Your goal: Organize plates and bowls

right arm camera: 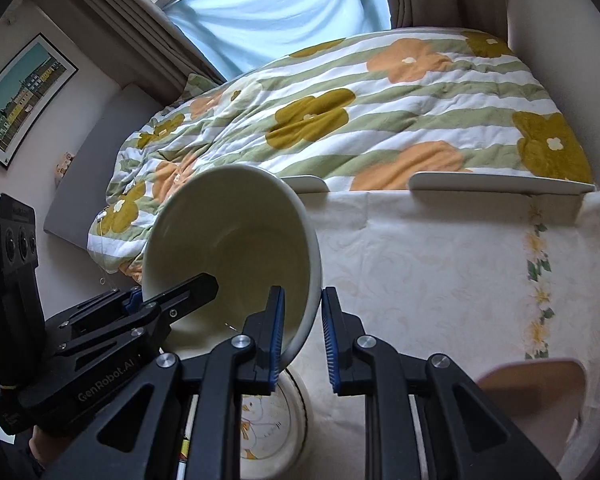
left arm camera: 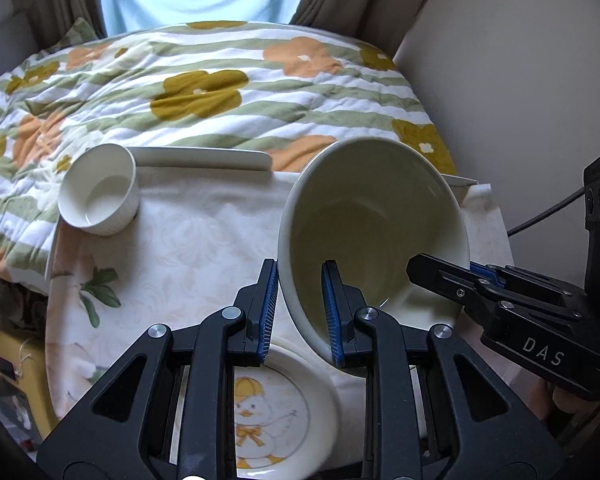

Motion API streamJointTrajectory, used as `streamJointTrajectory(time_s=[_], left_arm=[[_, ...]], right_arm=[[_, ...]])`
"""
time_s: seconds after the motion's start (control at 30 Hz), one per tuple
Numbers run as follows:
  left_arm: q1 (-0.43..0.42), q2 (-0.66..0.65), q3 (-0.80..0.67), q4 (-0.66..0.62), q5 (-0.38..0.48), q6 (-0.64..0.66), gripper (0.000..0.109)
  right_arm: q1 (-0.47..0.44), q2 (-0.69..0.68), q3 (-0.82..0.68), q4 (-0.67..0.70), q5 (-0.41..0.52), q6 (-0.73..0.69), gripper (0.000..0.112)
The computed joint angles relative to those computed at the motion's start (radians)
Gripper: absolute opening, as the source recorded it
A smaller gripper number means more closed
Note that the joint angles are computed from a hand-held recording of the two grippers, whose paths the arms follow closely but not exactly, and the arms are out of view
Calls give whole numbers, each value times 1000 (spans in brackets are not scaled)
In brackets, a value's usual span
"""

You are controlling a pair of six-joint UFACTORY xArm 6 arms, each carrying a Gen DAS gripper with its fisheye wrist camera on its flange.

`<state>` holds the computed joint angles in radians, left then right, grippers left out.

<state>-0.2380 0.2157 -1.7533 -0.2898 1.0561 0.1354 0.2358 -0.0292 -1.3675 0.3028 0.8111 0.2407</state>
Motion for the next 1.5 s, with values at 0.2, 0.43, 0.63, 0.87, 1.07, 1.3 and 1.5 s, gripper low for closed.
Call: streamJointTrajectory(time_s=[0.2, 0.43, 0.63, 0.87, 1.07, 1.3, 1.5], left_arm=[[-146, -140, 173, 28, -73, -91, 20], [-301, -206, 300, 33, -109, -207, 20], [-357, -171, 305, 39, -52, -238, 20], [-399, -48, 206, 139, 38, -238, 20], [-417, 25, 130, 216, 78, -224, 20], [-426, 78, 80, 259, 103, -188, 20], [-440, 89, 73, 299, 93, -176, 20]], right_arm=[[-90, -245, 227, -1, 12, -41, 17], [-218, -445, 404, 14, 105, -110, 17], [-303, -494, 487, 64, 167, -151, 17], [-331, -494, 554, 86, 170, -153, 17], [-327, -476, 575, 73, 157, -140, 17], [-323, -464, 589, 56, 163, -94, 17], [-320, -451, 583, 44, 163, -74, 17]])
